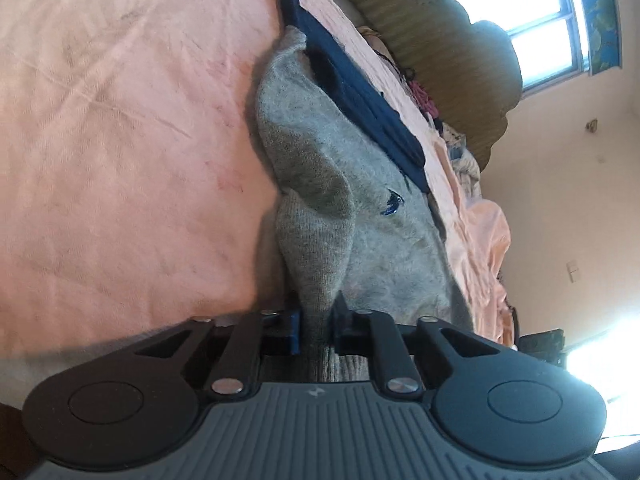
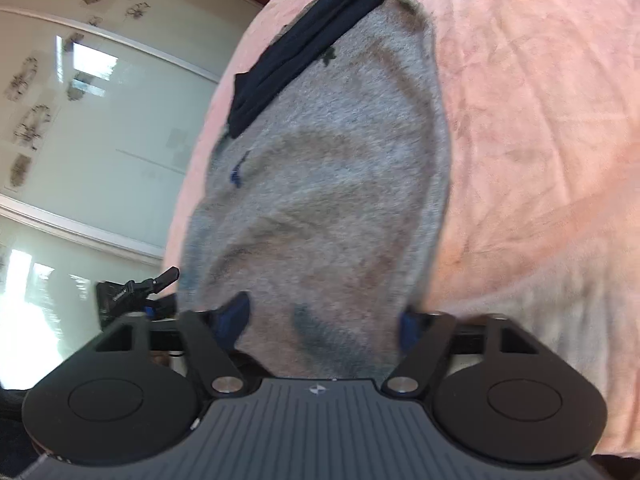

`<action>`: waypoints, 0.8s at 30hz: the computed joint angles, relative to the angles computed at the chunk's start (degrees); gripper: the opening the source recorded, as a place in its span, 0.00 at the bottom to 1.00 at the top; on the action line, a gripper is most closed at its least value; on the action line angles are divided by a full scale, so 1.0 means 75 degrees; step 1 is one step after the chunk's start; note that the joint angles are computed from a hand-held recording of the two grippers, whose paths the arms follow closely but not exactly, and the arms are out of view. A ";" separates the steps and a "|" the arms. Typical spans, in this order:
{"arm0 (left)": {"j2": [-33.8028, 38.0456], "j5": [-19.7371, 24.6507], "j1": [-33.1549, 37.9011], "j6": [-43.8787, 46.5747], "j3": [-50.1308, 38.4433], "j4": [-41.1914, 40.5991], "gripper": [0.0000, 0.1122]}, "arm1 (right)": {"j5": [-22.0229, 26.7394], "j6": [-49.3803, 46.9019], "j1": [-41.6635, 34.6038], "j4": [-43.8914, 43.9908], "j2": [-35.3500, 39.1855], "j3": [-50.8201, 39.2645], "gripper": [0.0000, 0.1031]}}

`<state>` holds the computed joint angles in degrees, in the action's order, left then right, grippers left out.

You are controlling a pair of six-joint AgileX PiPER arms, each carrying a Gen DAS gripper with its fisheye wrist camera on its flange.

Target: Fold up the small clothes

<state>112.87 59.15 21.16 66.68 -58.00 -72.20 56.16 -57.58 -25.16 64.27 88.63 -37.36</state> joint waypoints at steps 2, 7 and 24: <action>-0.0285 0.0065 0.0057 0.0214 0.0074 0.0028 0.05 | -0.0373 0.0005 0.0120 -0.0030 -0.0147 0.0110 0.10; -0.1361 0.0858 0.0836 0.1876 0.0635 -0.0159 0.05 | 0.0374 -0.0211 -0.0639 -0.0363 -0.0910 0.0011 0.10; -0.0944 0.0540 0.1692 0.1265 0.1495 0.1420 0.54 | 0.1169 -0.0827 -0.1912 -0.0825 -0.0299 0.0319 0.60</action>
<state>105.79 63.20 33.84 76.17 -46.78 -61.55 64.93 -63.78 -39.51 58.08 86.38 -34.97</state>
